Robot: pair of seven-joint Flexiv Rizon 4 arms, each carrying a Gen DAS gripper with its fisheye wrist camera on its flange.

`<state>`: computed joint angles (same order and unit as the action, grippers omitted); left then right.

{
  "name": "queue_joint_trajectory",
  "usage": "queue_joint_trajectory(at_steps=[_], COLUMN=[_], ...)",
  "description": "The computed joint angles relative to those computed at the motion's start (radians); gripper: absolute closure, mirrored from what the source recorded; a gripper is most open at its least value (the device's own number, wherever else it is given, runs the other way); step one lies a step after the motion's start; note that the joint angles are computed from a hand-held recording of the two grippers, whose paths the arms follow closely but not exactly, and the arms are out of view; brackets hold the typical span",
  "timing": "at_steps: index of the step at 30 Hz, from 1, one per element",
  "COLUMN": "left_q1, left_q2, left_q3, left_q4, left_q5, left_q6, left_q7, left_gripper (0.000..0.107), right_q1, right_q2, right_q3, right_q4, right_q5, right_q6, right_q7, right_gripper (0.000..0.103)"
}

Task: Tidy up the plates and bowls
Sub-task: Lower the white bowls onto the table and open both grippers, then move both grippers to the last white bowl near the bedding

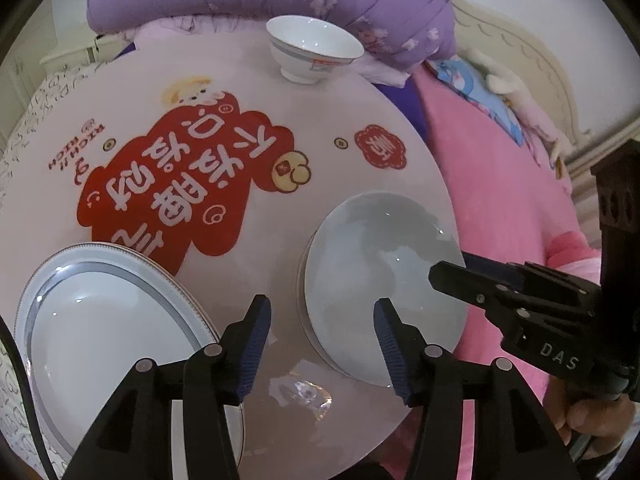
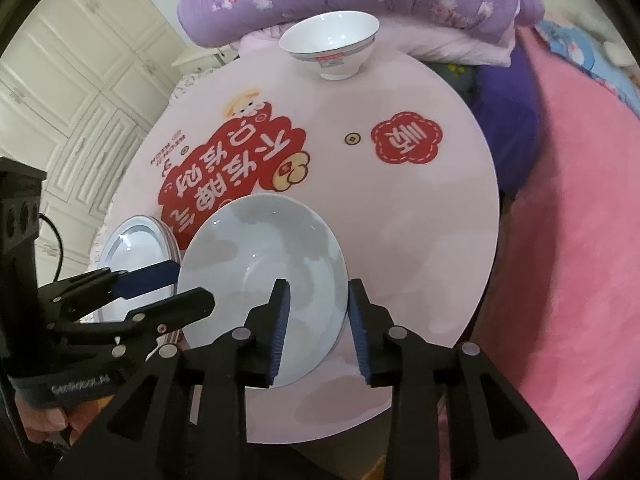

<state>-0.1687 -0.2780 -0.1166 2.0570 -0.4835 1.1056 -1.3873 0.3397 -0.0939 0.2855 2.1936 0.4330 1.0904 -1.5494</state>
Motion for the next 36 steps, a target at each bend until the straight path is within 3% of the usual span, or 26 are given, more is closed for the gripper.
queue_joint_trajectory(at_steps=[3, 5, 7, 10, 14, 17, 20, 29, 36], left_q1=[0.009, 0.019, 0.017, 0.013, 0.016, 0.005, 0.011, 0.002, 0.026], left_q2=[-0.010, -0.020, -0.028, -0.034, -0.041, -0.043, -0.044, -0.067, -0.117], left_q3=[-0.001, -0.006, 0.001, 0.012, 0.026, 0.054, 0.058, 0.105, 0.106], left_q4=[-0.004, -0.011, -0.018, -0.021, -0.034, -0.050, -0.060, -0.142, -0.232], left_q5=[-0.015, -0.034, -0.026, 0.002, 0.033, 0.097, 0.128, 0.243, 0.266], left_q6=[-0.006, -0.018, -0.011, 0.026, 0.037, 0.060, 0.102, 0.162, 0.163], left_q7=[0.000, 0.008, -0.006, -0.034, -0.073, -0.136, -0.171, -0.284, -0.328], left_gripper=[0.056, 0.046, 0.031, 0.025, 0.023, 0.012, 0.012, 0.006, 0.006], right_q1=[-0.006, -0.014, -0.023, -0.033, -0.047, -0.070, -0.083, -0.110, -0.135], right_q2=[-0.005, -0.009, -0.015, -0.027, -0.053, -0.077, -0.097, -0.161, -0.232], right_q3=[-0.003, -0.003, -0.002, 0.002, 0.006, 0.016, 0.020, 0.016, 0.017], right_q4=[-0.001, -0.006, -0.015, -0.031, -0.060, -0.098, -0.131, -0.233, -0.329], right_q5=[0.012, 0.038, 0.065, 0.098, 0.127, 0.173, 0.182, 0.135, 0.064], right_q6=[0.013, 0.033, 0.051, 0.085, 0.120, 0.124, 0.117, 0.121, 0.125], right_q7=[-0.005, -0.021, -0.045, -0.076, -0.095, -0.126, -0.138, -0.115, -0.072], right_gripper=[0.063, 0.046, 0.016, 0.000, 0.000, 0.000, 0.000, 0.000, 0.000])
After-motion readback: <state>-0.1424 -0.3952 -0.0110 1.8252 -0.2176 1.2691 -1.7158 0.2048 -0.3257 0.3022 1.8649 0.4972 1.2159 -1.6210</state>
